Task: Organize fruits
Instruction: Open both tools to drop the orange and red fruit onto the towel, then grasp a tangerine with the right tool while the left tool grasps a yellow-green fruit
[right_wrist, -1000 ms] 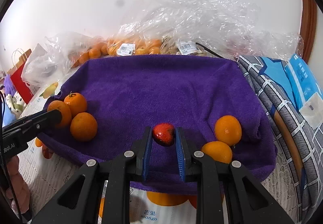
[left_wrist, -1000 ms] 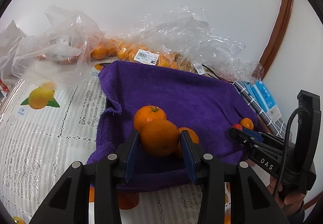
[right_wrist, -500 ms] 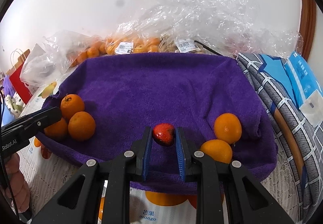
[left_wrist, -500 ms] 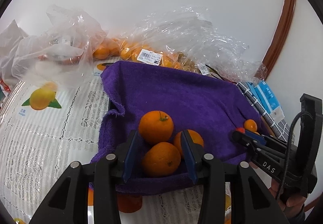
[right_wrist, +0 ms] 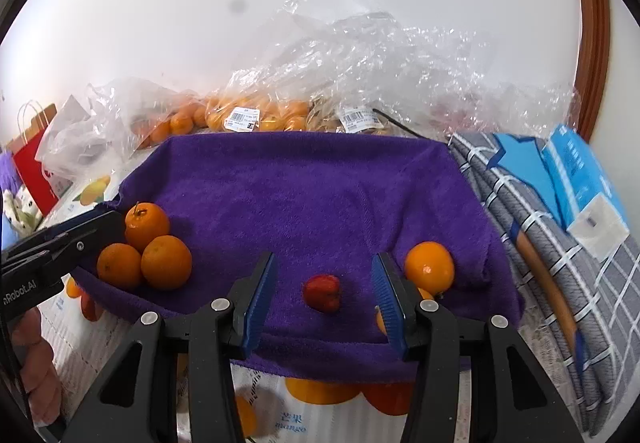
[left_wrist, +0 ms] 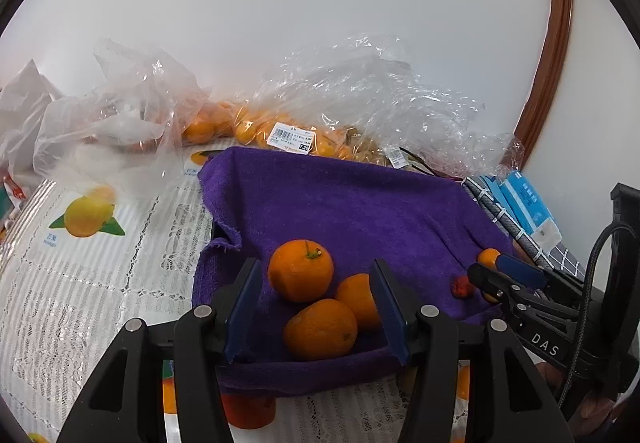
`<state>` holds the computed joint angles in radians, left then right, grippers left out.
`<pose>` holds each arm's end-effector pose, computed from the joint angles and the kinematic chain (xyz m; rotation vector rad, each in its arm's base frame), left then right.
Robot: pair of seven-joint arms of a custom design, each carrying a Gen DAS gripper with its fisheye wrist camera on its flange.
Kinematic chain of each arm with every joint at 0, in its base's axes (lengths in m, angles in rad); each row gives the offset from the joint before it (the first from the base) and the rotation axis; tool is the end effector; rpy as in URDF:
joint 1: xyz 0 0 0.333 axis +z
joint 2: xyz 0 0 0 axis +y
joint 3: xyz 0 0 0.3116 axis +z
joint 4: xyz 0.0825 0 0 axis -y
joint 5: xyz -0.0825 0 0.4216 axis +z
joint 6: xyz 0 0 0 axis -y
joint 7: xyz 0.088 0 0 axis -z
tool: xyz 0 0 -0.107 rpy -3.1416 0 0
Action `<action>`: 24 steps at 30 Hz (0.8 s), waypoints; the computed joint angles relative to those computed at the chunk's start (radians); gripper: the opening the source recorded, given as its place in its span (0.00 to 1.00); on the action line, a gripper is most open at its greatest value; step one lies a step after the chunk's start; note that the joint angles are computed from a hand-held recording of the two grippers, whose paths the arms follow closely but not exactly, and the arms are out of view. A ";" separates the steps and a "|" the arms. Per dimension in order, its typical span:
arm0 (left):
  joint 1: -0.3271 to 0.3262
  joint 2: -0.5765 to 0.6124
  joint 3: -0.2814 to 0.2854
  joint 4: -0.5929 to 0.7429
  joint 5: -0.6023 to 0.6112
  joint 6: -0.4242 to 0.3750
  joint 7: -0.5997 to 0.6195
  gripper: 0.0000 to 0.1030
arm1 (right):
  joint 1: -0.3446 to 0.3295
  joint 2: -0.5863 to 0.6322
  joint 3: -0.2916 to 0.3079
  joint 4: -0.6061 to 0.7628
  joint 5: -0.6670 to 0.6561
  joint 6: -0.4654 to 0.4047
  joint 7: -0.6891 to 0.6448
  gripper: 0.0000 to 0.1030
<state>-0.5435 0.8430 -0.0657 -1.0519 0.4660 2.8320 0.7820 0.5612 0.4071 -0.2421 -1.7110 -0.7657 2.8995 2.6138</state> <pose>0.6974 -0.4863 0.4269 -1.6306 1.8902 -1.2071 0.6727 0.2888 0.4128 -1.6894 1.6676 -0.7746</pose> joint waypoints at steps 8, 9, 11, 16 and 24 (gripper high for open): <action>-0.008 -0.019 0.022 -0.033 0.018 0.031 -0.050 0.51 | -0.011 -0.071 0.023 -0.073 -0.012 0.001 0.073 0.47; 0.001 -0.022 0.007 -0.039 0.012 0.040 -0.040 0.51 | -0.017 -0.083 0.034 -0.086 -0.007 0.000 0.070 0.47; 0.024 -0.022 -0.031 -0.046 -0.010 0.051 0.000 0.50 | -0.026 -0.111 0.057 -0.117 -0.001 -0.006 0.059 0.47; 0.012 -0.018 -0.025 -0.036 -0.022 0.040 0.034 0.50 | -0.035 -0.166 0.099 -0.185 -0.048 -0.032 0.095 0.47; 0.009 -0.028 -0.012 -0.048 -0.028 0.051 0.013 0.51 | -0.096 -0.202 0.179 -0.283 0.028 0.008 0.102 0.47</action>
<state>-0.5341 0.8149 -0.0782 -1.0996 0.4381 2.8831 0.7949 0.4653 0.2048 -0.0632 -1.9936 -0.7374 2.9078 2.7156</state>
